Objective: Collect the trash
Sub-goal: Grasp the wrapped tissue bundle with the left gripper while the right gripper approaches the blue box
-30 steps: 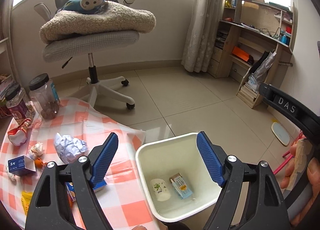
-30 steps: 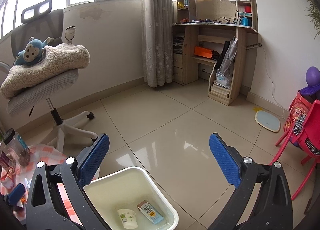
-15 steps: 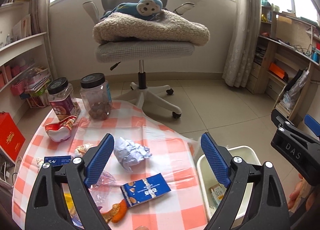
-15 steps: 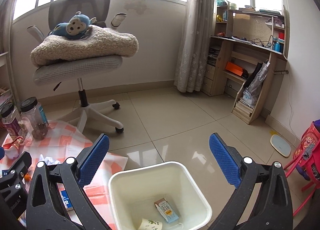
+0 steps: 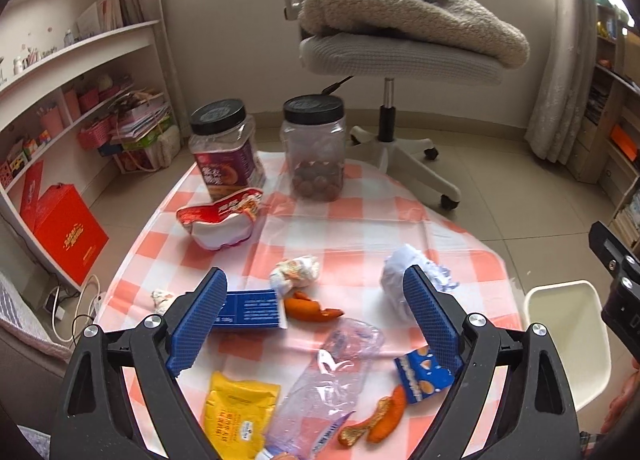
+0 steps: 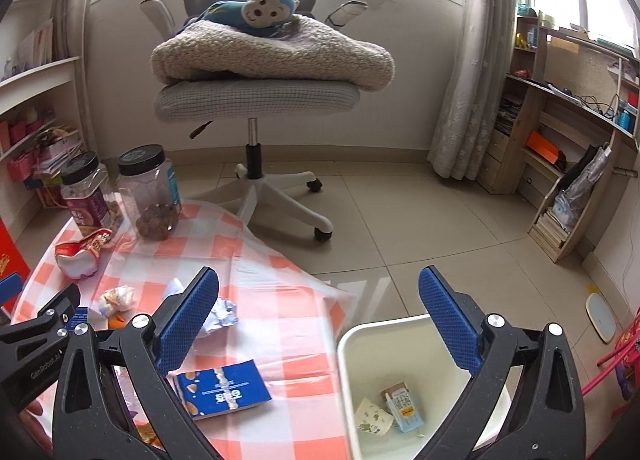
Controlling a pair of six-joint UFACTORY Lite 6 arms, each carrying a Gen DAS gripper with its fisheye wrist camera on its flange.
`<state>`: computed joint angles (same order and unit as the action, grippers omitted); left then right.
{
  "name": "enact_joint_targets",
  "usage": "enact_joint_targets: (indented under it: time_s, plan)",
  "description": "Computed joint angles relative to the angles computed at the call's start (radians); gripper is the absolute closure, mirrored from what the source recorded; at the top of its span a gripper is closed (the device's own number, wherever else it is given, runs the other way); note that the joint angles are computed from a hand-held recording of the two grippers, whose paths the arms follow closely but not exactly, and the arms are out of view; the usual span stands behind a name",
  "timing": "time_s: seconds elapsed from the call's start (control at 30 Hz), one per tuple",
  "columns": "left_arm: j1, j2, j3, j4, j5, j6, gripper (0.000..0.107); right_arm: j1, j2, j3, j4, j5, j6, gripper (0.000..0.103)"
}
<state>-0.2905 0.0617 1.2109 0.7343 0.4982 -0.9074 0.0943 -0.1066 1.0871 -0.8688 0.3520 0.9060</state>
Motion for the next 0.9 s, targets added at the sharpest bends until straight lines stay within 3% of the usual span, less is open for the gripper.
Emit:
enact_joint_targets:
  time_s: [0.23,0.37,0.73,0.9]
  plan:
    - [0.272,0.106,0.074,-0.299,-0.016,0.305,0.020,0.142,0.114,0.071,-0.033,0.033,0.071,0.007]
    - [0.421,0.202,0.162,-0.522,0.009,0.504,0.020,0.183,0.189,0.128,0.047,0.027,-0.011,0.007]
    - [0.647,0.644,0.560,-0.747,0.218,0.624,0.020,0.274,0.329,0.217,0.083,0.030,-0.154,0.007]
    - [0.698,0.776,0.687,-0.846,0.292,0.679,0.031,0.288,0.363,0.237,0.177,0.022,-0.307,0.007]
